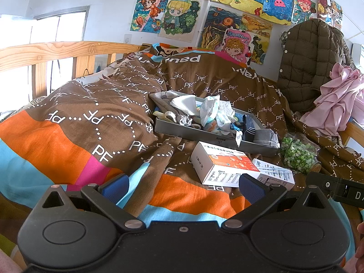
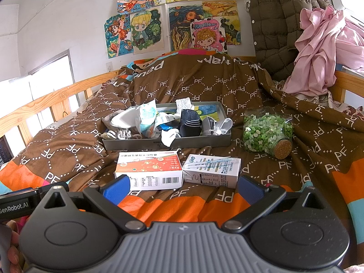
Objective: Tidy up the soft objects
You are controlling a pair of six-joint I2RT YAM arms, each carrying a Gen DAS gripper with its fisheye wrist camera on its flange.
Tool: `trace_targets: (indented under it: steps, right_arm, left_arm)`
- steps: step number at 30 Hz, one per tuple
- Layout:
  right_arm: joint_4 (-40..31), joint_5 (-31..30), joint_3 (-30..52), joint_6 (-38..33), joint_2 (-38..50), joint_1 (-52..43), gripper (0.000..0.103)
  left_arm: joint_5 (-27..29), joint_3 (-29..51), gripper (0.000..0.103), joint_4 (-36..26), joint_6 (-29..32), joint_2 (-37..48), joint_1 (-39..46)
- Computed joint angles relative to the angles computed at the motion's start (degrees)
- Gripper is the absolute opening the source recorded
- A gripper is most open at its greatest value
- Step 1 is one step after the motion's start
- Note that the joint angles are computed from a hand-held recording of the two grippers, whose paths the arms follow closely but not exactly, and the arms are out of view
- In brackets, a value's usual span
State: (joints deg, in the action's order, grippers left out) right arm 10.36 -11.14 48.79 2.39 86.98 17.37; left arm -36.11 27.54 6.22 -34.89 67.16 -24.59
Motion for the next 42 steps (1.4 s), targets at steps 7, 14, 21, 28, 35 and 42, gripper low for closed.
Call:
trace_targets:
  steps: [7, 14, 21, 28, 35, 42]
  right_arm:
    - [-0.09, 0.04, 0.04, 0.01, 0.00, 0.04, 0.103]
    - [-0.16, 0.04, 0.10, 0.01, 0.03, 0.04, 0.103]
    - [-0.25, 0.05, 0.14, 0.02, 0.02, 0.06, 0.103]
    - [-0.30, 0.08, 0.15, 0.05, 0.01, 0.09, 0.103]
    - [-0.35, 0.08, 0.22, 0.04, 0.02, 0.09, 0.103]
    - [-0.38, 0.10, 0.17, 0.05, -0.05, 0.11, 0.103]
  left_arm:
    - [-0.14, 0.14, 0.102, 0.03, 0.11, 0.08, -0.12]
    - [0.95, -1.62, 0.102, 1.53, 0.99, -0.88, 0.80]
    - [0.55, -0.63, 0.102, -0.39, 0.37, -0.72, -0.18]
    - [0.75, -0.61, 0.102, -0.47, 0.47, -0.84, -0.31]
    - [0.65, -0.39, 0.102, -0.70, 0.32, -0.74, -0.51]
    - [0.85, -0.22, 0.102, -0.90, 0.37, -0.71, -0.49]
